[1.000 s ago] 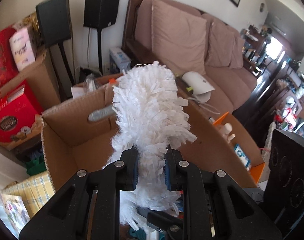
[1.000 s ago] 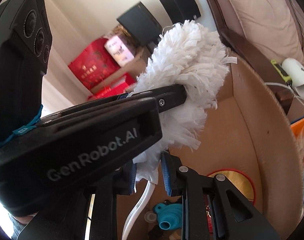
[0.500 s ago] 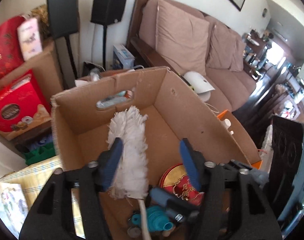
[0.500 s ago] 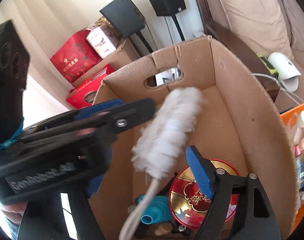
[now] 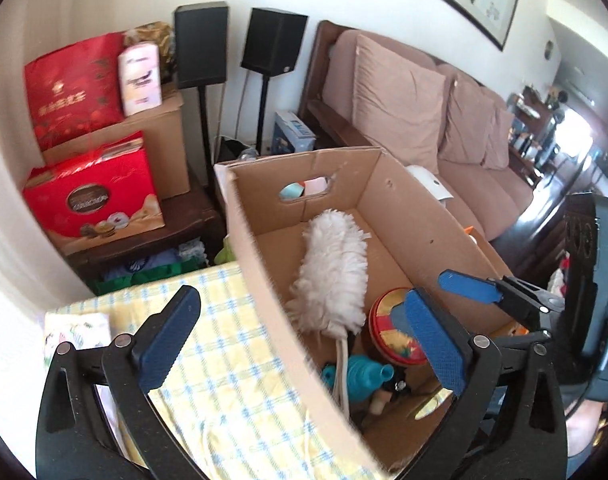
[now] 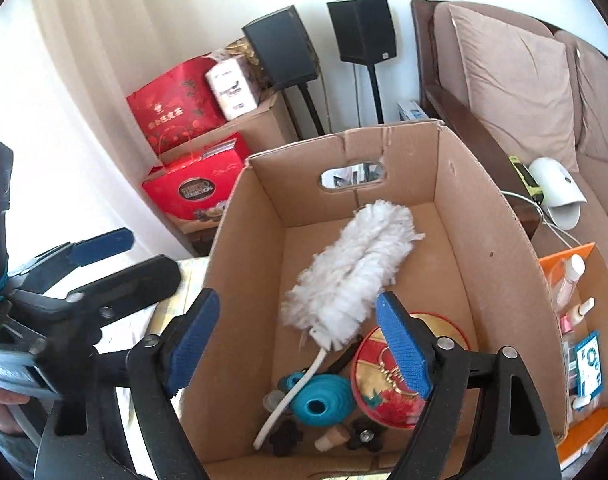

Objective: Organize objects
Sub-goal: 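Lower the duster into the box and open the right tool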

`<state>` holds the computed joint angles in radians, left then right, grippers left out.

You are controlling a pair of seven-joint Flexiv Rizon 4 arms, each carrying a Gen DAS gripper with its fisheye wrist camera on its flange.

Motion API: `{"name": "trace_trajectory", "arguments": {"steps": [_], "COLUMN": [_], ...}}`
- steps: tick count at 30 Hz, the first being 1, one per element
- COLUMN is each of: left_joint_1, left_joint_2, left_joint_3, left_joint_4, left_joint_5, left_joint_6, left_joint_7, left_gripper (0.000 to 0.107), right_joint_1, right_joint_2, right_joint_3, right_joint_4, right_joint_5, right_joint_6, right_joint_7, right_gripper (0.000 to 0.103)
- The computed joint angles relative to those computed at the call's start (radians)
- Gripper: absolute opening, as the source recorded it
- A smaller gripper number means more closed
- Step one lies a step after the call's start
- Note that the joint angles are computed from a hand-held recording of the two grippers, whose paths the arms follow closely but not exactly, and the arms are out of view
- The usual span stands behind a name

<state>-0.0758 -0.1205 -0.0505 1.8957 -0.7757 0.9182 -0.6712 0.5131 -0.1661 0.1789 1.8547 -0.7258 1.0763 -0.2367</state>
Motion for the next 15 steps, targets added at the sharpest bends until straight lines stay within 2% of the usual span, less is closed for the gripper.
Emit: {"name": "trace_trajectory", "arguments": {"steps": [15], "left_joint_1": [0.061], "left_joint_2": [0.128], "left_joint_3": [0.095], "left_joint_4": [0.134], "left_joint_5": [-0.058], "left_joint_6": [-0.018], "left_joint_7": [0.079], "left_gripper": [0.103], "right_joint_1": [0.084], "right_joint_2": [-0.007], "right_joint_3": [0.035], "right_joint_4": [-0.059], "right_joint_5": [-0.075], "right_joint_6": [-0.113], "right_joint_7": [-0.008], "right_gripper": [0.09]}}
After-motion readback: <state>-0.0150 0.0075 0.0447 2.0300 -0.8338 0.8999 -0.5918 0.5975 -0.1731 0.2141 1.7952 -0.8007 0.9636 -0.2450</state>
